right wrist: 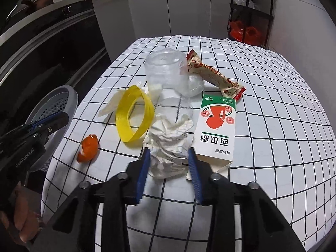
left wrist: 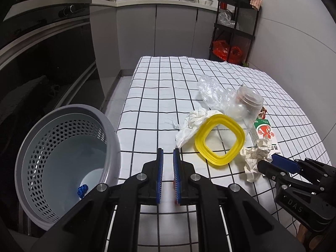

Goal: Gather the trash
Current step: 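Grasp the orange peel with the left gripper while the right gripper grasps crumpled paper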

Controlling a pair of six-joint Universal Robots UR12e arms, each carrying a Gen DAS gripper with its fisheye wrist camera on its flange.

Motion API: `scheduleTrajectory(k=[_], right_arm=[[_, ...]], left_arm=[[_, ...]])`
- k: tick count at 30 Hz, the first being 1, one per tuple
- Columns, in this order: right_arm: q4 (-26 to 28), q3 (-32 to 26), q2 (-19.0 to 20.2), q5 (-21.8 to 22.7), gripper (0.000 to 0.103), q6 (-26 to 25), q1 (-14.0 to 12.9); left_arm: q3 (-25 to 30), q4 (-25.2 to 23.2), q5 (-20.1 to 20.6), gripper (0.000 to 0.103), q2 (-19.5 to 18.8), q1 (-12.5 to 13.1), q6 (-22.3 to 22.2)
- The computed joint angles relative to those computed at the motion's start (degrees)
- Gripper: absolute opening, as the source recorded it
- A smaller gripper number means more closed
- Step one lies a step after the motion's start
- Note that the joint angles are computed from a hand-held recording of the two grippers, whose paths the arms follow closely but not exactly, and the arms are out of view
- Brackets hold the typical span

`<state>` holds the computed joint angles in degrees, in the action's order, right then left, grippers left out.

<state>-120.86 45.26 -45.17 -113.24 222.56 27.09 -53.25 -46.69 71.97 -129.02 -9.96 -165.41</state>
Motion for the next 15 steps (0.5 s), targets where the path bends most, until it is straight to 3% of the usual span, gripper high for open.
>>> scheduleTrajectory(k=[6,15], right_arm=[[-1.72,0.87,-0.62,-0.7,0.031,0.15,0.33],[-4.85,4.37,-2.9,-2.0,0.03,2.74,0.7]], left_arm=[[-0.32,0.57,-0.73,0.01,0.37,0.74,-0.73],[-0.77,-3.44,-1.57,0.01,0.73,0.97,1.25]])
